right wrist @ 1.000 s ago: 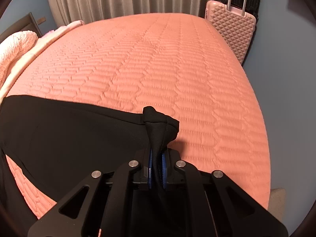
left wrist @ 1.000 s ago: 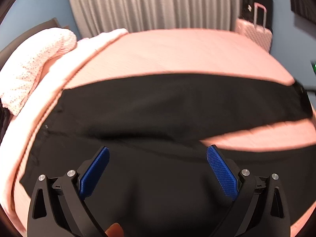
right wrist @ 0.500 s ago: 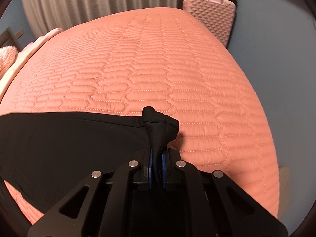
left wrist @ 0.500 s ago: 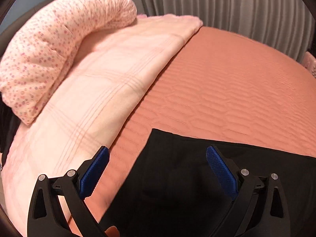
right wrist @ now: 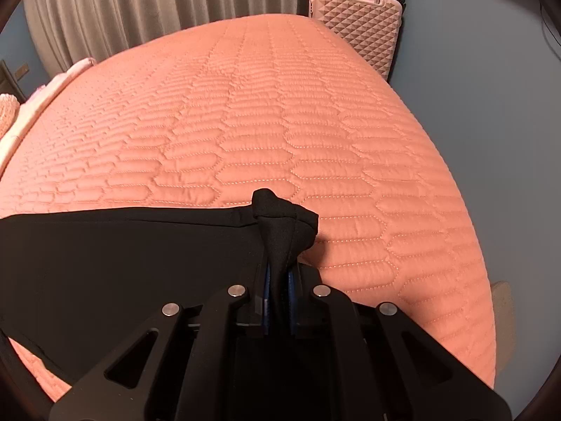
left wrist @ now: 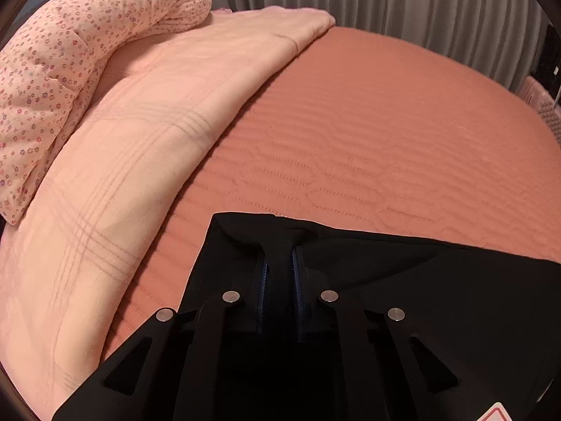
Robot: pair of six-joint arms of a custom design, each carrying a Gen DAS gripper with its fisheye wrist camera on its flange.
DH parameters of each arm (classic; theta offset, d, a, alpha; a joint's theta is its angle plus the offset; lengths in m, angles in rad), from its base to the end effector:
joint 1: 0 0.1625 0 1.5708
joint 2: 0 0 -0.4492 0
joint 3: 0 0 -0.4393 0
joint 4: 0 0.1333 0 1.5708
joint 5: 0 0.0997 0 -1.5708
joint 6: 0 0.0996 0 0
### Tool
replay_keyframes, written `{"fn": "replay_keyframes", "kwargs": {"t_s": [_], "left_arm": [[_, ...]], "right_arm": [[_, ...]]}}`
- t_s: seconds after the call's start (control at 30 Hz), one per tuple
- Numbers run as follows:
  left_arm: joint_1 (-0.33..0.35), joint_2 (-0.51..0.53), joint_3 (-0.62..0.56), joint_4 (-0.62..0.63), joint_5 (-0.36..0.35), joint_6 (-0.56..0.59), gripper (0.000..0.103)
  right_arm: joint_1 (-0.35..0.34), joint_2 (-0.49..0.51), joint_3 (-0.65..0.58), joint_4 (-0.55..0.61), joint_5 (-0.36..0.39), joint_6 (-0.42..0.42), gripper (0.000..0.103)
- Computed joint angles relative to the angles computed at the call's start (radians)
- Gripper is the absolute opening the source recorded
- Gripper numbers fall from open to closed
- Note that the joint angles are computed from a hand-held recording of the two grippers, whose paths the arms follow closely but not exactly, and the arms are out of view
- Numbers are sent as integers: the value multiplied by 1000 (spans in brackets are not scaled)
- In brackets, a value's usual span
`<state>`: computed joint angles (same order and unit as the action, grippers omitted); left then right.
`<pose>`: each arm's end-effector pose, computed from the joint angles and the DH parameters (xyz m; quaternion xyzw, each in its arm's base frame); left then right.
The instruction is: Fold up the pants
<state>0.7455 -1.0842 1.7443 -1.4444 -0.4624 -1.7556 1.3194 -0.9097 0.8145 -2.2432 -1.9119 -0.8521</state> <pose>-0.2871 -0.5678 0.1882 -0.1721 0.7924 -0.3770 0.4476 -0.1146 -0.8482 0.5605 0.2096 -0.8917 0.2318 0.3275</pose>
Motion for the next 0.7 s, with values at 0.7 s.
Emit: {"fn": "replay_keyframes", "kwargs": {"t_s": [0.7], "left_arm": [[-627, -164, 252, 217, -405, -400, 16]], "right_arm": [[-151, -534, 389, 162, 134, -308, 22]]}}
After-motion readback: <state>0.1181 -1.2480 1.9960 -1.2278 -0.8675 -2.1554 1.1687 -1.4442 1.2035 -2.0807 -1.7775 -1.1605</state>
